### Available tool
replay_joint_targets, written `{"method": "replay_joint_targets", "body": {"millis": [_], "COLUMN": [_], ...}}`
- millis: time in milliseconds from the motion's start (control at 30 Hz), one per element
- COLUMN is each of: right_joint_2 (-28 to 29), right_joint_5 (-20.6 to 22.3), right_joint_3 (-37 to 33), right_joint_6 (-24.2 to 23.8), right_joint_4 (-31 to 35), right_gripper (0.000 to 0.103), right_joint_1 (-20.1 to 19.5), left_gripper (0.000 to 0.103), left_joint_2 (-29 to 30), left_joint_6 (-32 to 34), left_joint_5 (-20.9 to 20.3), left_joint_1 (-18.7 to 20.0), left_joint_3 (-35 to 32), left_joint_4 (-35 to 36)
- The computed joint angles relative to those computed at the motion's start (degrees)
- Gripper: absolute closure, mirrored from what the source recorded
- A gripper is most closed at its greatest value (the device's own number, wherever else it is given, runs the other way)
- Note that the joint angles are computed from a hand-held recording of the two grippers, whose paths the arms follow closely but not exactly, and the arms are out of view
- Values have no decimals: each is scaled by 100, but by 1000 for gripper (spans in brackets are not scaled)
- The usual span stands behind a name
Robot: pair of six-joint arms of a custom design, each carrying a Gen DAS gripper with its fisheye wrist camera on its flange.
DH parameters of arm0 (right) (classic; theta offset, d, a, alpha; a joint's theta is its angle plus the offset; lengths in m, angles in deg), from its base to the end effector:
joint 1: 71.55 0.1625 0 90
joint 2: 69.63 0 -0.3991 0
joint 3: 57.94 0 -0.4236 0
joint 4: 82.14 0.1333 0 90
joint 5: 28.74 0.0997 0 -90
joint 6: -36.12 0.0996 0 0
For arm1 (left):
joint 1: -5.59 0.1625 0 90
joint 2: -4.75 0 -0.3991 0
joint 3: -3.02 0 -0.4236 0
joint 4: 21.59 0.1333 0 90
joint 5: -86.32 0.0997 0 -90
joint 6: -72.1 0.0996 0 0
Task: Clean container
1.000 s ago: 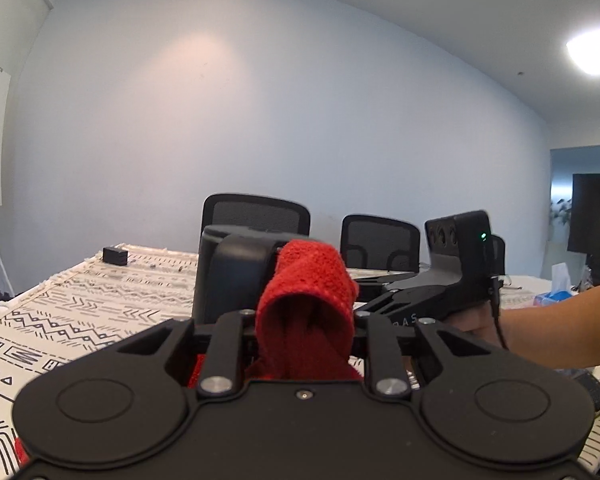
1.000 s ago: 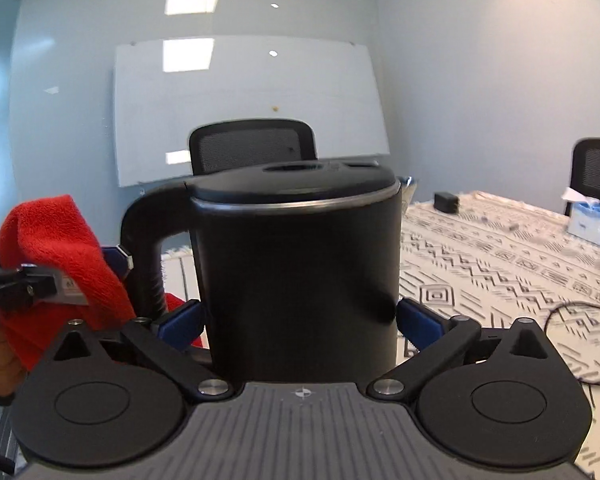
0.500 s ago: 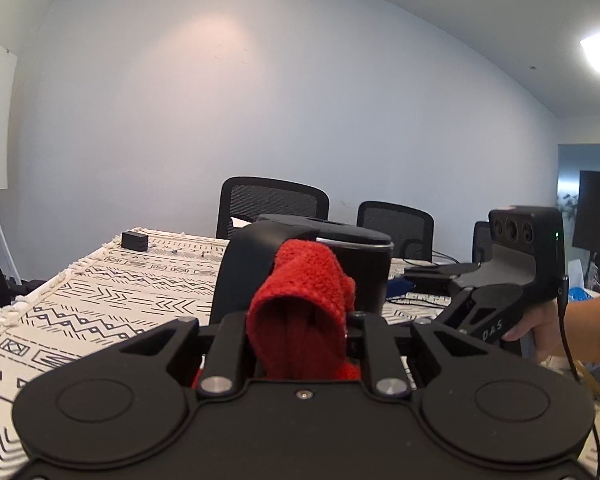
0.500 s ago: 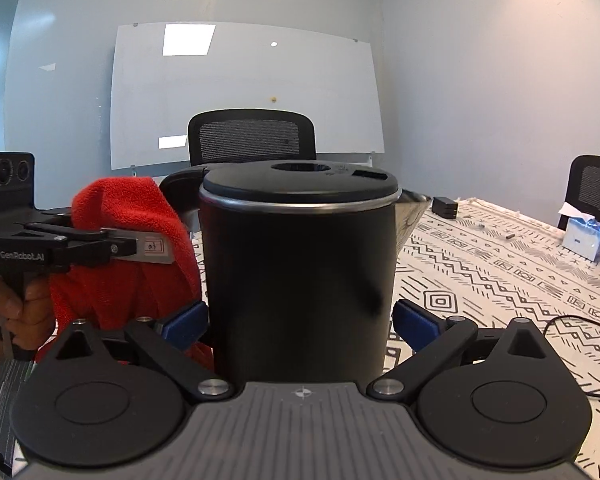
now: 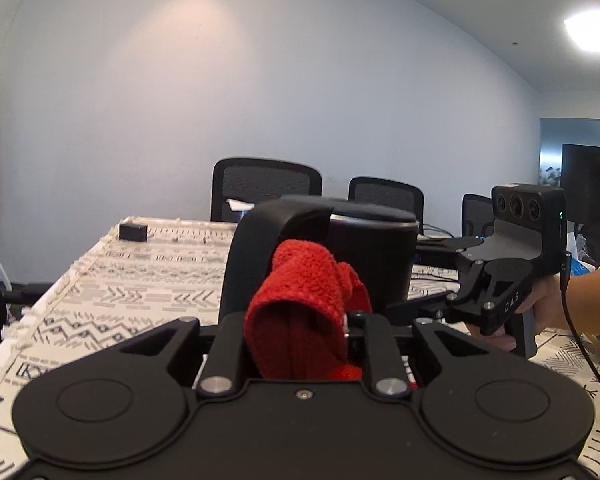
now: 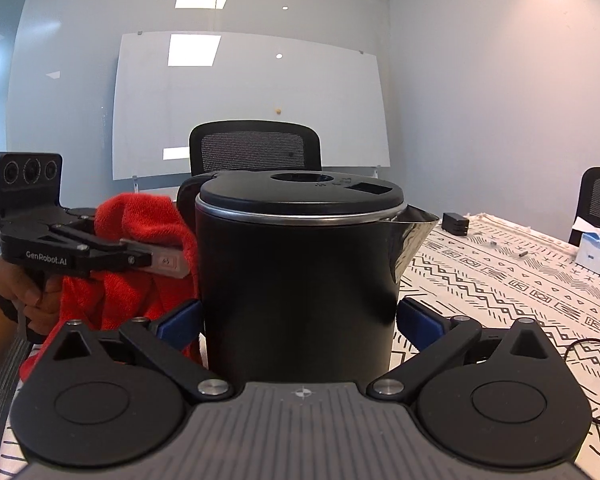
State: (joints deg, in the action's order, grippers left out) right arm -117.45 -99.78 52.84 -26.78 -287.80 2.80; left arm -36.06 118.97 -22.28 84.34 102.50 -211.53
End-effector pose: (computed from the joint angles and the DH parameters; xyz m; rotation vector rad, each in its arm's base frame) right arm -0.0012 -0.6185 0.1032 1.2014 -2.2263 1.2332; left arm -0.0291 -0.6667 0.0563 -1.5293 -2.3923 1.1580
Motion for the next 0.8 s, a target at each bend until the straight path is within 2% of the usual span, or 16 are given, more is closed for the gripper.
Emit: {"method": "replay_joint_targets", "body": {"millis": [33,100,133,200,400,567,600,633,667,700,733,767,800], "right_joint_2": [-2,-20,-17,-5,-28,-50,-37,-23,-7,24,43,51,56], "right_joint_5": [-2,13,26,53,-45,-42,-93,-154,-207,-239,-213,-192,-176], "right_joint_3": [-3,-8,-22,-58,-21,-73,-83,-85,-81,-61,-40,-27,1], "right_joint_6": [-18,-63,-76,-91,77,38,26,16,7,-11,-22,-17,-2], "right_joint_4": [9,60,83,129,138,369,382,369,331,226,142,100,34], "right_gripper": [0,0,0,0,0,0,0,0,1,2,3,4,5], "right_joint_1": [1,-8,-10,-13,-23,-48,-36,-21,-8,-3,-15,-25,-35], "left_gripper": [77,63,59,38,23,23,27,32,49,63,65,72,73], "left_joint_2": [-28,-112,-154,-201,-498,-676,-711,-744,-769,-763,-721,-684,-663], "left_joint_6": [-42,-69,-64,-84,-536,-929,-1010,-1074,-1081,-1085,-1096,-1098,-1080], "left_joint_5": [-29,-59,-28,96,793,1379,1547,1690,1780,1912,1992,2044,2021], "left_joint_1": [25,63,69,62,-50,-177,-232,-279,-303,-344,-377,-401,-398], "left_joint_3": [36,164,266,437,1241,1903,2012,2113,2199,2290,2352,2400,2411], "left_joint_4": [26,23,-54,-258,-1010,-1612,-1647,-1664,-1663,-1771,-1985,-2161,-2234]}}
